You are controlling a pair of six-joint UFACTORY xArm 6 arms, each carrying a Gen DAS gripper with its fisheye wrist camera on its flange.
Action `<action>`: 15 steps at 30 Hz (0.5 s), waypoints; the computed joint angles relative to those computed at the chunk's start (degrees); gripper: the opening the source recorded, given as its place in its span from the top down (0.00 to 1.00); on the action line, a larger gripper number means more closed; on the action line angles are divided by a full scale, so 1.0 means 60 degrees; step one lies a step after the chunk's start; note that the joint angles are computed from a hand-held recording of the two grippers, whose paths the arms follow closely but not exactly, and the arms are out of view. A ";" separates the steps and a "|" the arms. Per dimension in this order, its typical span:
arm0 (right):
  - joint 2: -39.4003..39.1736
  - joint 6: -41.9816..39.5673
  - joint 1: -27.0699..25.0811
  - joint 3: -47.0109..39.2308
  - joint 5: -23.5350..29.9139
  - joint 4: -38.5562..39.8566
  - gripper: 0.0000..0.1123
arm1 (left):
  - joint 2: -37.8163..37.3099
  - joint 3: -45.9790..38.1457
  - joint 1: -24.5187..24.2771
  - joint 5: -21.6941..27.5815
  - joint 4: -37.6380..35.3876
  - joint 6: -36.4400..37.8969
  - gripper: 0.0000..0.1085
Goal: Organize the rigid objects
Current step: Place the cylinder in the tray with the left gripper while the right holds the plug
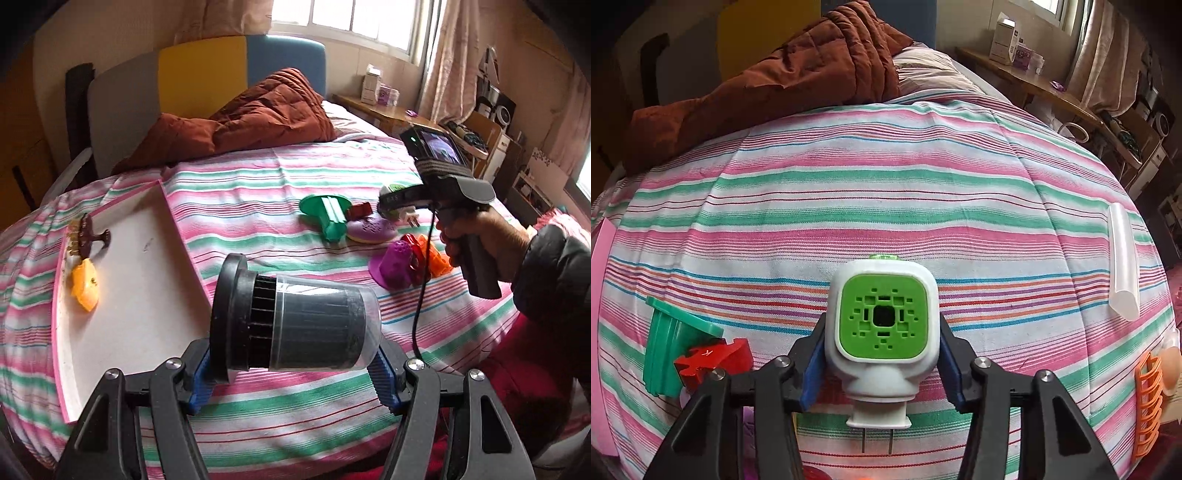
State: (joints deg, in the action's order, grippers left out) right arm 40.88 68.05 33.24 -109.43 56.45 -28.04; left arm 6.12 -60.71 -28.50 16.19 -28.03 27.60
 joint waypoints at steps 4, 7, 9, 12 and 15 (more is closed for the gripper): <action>-0.0018 -0.0003 -0.0027 0.0061 -0.0094 0.0034 0.53 | -0.0115 -0.0147 0.0611 0.0300 -0.0330 -0.0192 0.36; 0.0069 -0.0093 0.0010 -0.0075 0.0057 -0.0057 0.54 | 0.0063 -0.0519 0.1251 0.0603 -0.0402 -0.0651 0.36; 0.0108 -0.0153 0.0027 -0.0124 0.0093 -0.0098 0.54 | 0.0227 -0.0691 0.1667 0.0548 -0.0070 -0.1230 0.36; 0.0029 -0.0155 -0.0017 0.0025 -0.0069 -0.0046 0.54 | 0.0447 -0.0873 0.2199 0.0502 0.0452 -0.1919 0.36; 0.0048 -0.0174 -0.0015 -0.0009 -0.0050 -0.0027 0.54 | 0.0712 -0.1179 0.2629 0.0741 0.0528 -0.2197 0.36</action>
State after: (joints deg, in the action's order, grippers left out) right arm 41.17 67.01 33.15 -109.49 56.15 -28.20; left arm 10.39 -67.79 -12.72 20.64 -24.86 14.42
